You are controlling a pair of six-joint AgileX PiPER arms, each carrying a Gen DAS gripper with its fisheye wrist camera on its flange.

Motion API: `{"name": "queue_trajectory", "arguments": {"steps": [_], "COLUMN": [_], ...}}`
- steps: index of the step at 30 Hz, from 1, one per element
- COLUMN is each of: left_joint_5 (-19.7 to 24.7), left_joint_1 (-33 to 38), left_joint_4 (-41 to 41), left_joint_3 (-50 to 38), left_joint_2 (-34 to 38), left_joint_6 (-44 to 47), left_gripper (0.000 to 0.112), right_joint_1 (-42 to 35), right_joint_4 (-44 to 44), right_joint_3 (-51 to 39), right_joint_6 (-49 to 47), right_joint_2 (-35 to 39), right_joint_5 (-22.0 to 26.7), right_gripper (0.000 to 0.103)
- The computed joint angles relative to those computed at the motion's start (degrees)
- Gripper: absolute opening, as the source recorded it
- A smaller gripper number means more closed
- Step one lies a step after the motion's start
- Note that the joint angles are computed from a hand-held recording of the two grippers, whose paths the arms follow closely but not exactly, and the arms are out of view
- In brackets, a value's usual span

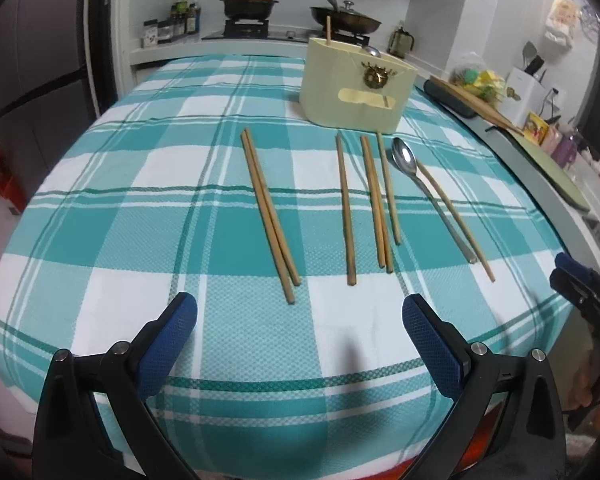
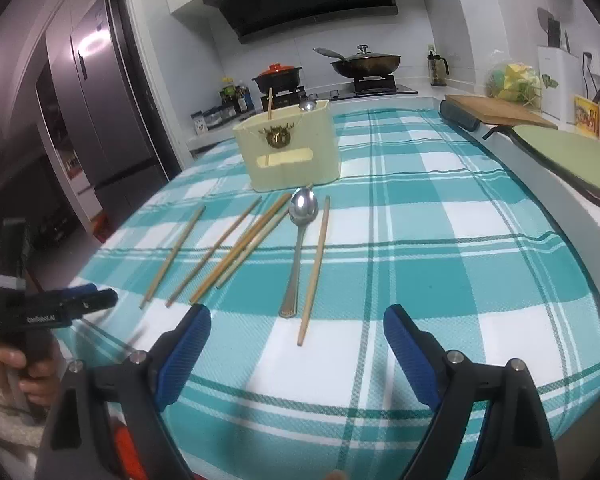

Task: Organize utensils
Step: 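Open both tools and pull them back from the holder toward the utensils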

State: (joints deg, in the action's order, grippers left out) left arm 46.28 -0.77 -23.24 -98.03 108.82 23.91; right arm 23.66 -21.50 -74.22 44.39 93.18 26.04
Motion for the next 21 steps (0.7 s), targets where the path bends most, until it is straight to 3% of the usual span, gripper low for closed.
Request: {"name": "queue_trajectory", "arguments": {"steps": [10, 13, 21], "left_joint_5": [-7.02, -6.61, -4.27], "left_joint_1": [-1.68, -1.27, -1.29], "left_joint_4": [3.07, 3.8, 7.93], "left_joint_3": [5.74, 4.92, 2.0], "left_joint_2": [-2.3, -0.96, 3.38], "left_joint_6": [-2.44, -3.71, -8.01], "left_gripper": [0.102, 0.102, 0.102], "right_joint_1": [4.49, 5.02, 4.62], "right_joint_4": [-7.94, -10.18, -4.58], "right_joint_3": [-2.15, -2.59, -5.9], "right_joint_6": [8.76, 10.95, 5.79], "right_joint_2": [5.04, 5.41, 9.02], "right_joint_5": [11.52, 12.54, 13.9], "right_gripper": [0.09, 0.09, 0.09]}}
